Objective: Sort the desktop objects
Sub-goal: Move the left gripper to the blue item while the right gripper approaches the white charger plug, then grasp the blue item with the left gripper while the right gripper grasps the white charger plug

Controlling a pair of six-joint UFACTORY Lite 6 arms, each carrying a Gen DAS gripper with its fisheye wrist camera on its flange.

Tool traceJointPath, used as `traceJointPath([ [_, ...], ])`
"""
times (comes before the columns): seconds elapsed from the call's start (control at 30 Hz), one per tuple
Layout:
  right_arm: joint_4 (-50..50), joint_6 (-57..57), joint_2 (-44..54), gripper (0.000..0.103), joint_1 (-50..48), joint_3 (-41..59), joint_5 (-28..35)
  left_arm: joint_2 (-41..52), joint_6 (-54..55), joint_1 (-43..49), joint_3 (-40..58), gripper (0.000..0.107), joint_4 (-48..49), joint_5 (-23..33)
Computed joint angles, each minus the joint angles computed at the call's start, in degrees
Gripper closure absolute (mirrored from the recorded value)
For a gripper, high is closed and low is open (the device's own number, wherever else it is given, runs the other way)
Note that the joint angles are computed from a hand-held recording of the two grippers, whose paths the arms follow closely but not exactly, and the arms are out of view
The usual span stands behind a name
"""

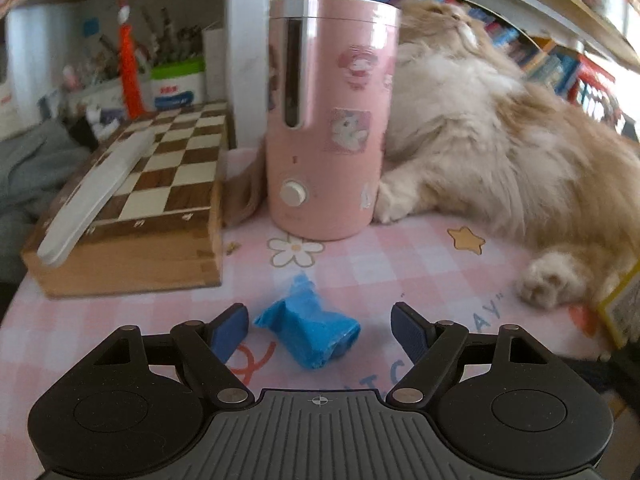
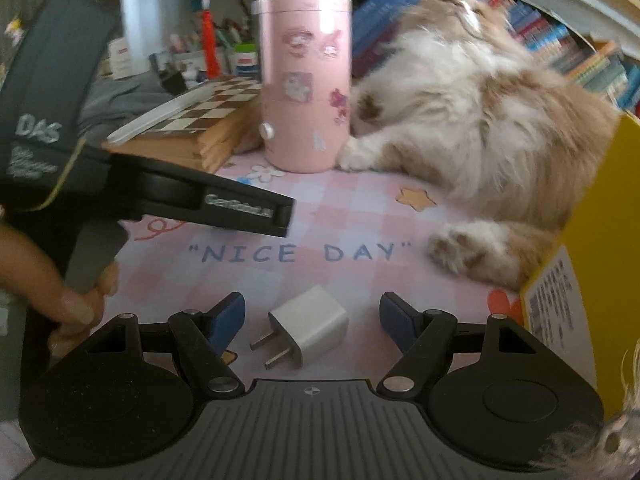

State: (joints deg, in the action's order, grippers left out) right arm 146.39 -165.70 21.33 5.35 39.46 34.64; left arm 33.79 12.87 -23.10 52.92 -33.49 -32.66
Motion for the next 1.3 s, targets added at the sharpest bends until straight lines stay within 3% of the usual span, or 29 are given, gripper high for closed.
traceJointPath([
  [0.07,-1.6,-0.3,0.7,0.03,-0.9,0.1,1.6,0.6,1.7,-0.5,-0.8,0.027,0.4,-2.5],
  [0.4,-5.8,1.1,1.8,0.036,-2.1,1.6,2.4,0.3,0.3,0.1,-1.2,0.027,1.8,-2.6],
  [0.47,-6.2,0.8,1.3,0.042,-2.1,0.7,3.0,0.3,0.4,0.0,-1.3,0.034,1.8,-2.8],
  [0.53,-6.9,1.1,0.8,0.057,-2.0,0.3,3.1,0.0,0.5,-0.1,-1.5,0.05,1.6,-2.7],
  [0.63,-6.3,0.8,0.1,0.068,-1.5,-0.2,3.1,-0.3,0.4,0.1,-1.4,0.059,1.5,-2.2],
  [0.8,-6.1,1.1,-0.3,0.068,-1.3,-0.4,2.8,-2.0,-1.3,1.4,-2.3,0.069,2.8,-0.4],
  [1.3,-3.1,0.5,-11.4,0.068,-1.3,-8.9,2.2,-21.8,0.1,-1.2,-18.0,0.072,-2.5,-2.6],
])
